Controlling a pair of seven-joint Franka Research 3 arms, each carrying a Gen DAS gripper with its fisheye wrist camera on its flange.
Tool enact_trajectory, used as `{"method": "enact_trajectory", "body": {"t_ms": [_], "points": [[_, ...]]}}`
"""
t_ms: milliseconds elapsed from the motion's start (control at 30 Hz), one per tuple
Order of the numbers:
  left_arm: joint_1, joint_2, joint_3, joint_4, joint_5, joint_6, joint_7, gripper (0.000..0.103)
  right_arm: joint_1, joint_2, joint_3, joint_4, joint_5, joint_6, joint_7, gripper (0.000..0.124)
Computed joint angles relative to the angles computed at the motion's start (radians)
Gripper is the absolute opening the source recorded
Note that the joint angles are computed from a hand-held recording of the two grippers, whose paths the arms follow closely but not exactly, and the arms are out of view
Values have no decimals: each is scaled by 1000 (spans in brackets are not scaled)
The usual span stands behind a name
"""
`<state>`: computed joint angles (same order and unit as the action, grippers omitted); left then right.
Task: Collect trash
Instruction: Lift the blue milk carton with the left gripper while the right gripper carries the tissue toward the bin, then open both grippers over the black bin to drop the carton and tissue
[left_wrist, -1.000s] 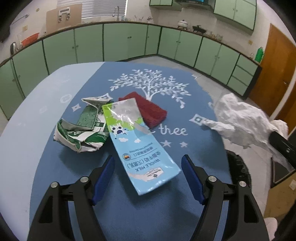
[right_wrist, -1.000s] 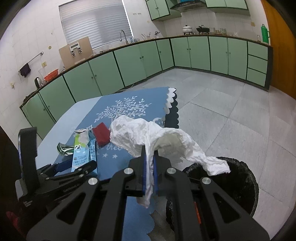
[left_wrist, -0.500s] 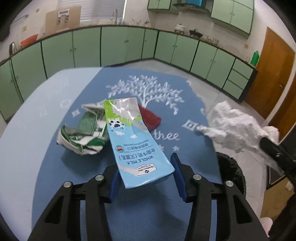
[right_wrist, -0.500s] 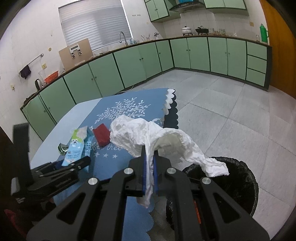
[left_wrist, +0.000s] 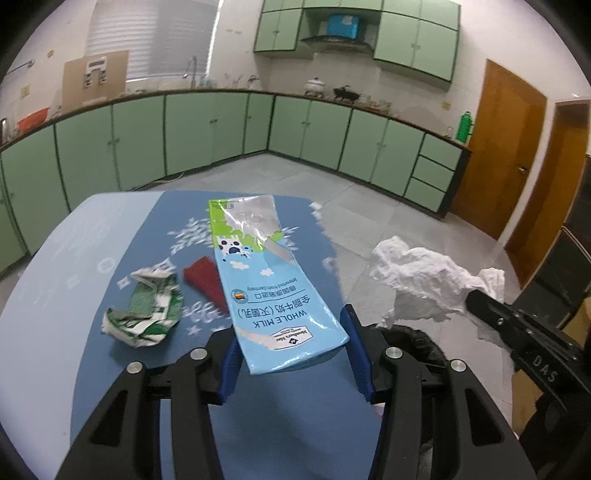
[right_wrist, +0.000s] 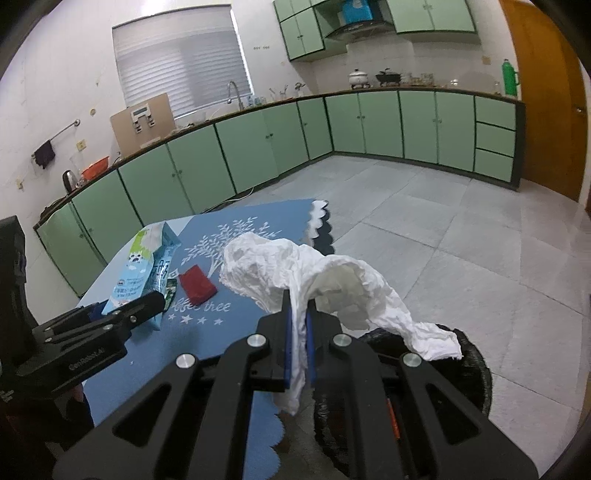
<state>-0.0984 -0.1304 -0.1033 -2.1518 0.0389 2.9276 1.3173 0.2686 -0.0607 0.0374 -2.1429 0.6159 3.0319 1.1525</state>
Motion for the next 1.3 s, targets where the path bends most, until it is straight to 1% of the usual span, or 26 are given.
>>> {"method": "enact_trajectory", "body": {"t_ms": [267,500,600,800,1000,1067,1167,1233,1300], "points": [[-62,32,-13,44,-98,6,119,49,-55,-62,-11,-87,-119,35,128,7],[-100,95,-54,110,-181,-10,230,49,-107,-89,-23,-143,-204,52,223,7],[-106,127,-78,140,-209,-21,271,49,-147,-96,-16,-169,-262,56,278,7],[-104,190,-125,199,-265,-58,356,49,-180,-95,-22,-204,-309,61,342,7],[-96,250,-158,241,-261,-95,378,49,-187,-81,-44,-228,-309,57,358,7],[-88,272,-172,258,-278,-116,398,49,-188,-71,-48,-223,-307,49,360,7],[-89,298,-179,276,-258,-138,393,49,-186,-55,-56,-219,-297,39,355,7],[-84,318,-188,296,-260,-162,401,50,-188,-46,-59,-214,-293,31,356,7],[-75,336,-202,320,-277,-201,427,50,-203,-35,-52,-207,-320,20,385,9]]}}
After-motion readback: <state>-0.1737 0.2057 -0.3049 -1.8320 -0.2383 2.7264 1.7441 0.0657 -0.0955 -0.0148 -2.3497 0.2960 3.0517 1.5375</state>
